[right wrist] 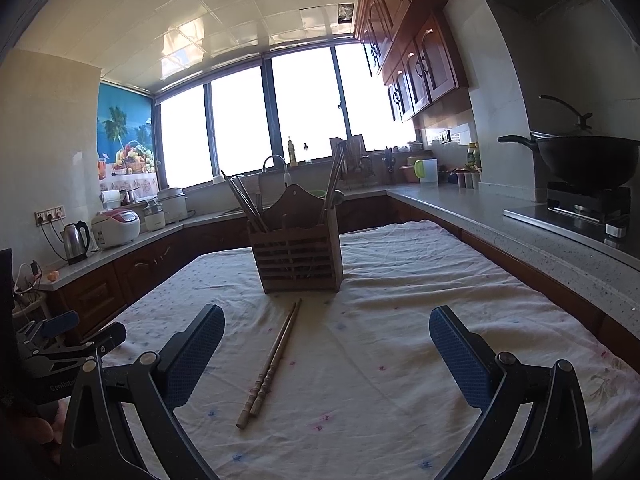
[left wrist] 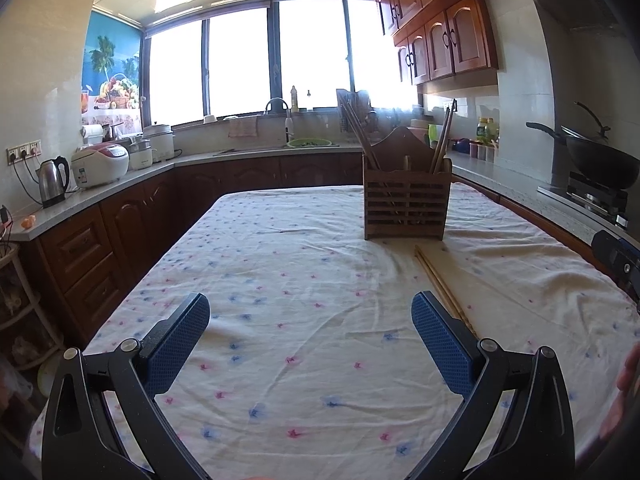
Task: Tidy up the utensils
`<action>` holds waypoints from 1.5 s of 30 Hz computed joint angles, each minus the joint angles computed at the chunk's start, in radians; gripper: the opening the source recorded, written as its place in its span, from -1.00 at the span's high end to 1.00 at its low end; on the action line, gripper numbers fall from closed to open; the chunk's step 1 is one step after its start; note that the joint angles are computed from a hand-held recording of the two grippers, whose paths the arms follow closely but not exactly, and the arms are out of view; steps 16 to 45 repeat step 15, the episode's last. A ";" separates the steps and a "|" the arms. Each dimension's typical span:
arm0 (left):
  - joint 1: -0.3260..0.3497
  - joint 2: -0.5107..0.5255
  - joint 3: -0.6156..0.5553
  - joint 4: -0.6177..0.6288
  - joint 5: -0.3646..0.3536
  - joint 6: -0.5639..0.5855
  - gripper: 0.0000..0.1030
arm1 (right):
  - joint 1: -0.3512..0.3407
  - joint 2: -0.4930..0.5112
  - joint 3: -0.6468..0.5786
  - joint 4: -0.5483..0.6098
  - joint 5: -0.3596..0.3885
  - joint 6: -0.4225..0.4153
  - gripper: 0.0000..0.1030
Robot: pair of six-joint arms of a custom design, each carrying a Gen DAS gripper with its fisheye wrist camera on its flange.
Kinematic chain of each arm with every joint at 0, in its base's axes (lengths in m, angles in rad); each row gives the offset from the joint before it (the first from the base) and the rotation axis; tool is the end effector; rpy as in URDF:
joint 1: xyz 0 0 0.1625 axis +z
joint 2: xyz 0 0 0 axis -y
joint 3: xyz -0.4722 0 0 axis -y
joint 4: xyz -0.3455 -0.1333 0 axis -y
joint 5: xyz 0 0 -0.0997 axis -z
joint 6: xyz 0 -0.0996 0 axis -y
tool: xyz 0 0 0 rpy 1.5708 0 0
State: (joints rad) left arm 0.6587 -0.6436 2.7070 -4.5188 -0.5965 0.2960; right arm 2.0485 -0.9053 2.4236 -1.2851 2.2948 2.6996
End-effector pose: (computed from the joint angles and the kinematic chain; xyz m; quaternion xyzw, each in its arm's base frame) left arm -0.1217 -0.3669 0.1831 0.2887 0.7711 -0.4887 0.2885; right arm 0.2249 -0.2881 0.0747 0.1289 -0.7550 0.5847 0.2675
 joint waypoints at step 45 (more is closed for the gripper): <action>0.029 -0.084 -0.023 0.204 -0.066 -0.097 -1.00 | -0.021 -0.019 -0.038 0.098 -0.003 0.037 -1.00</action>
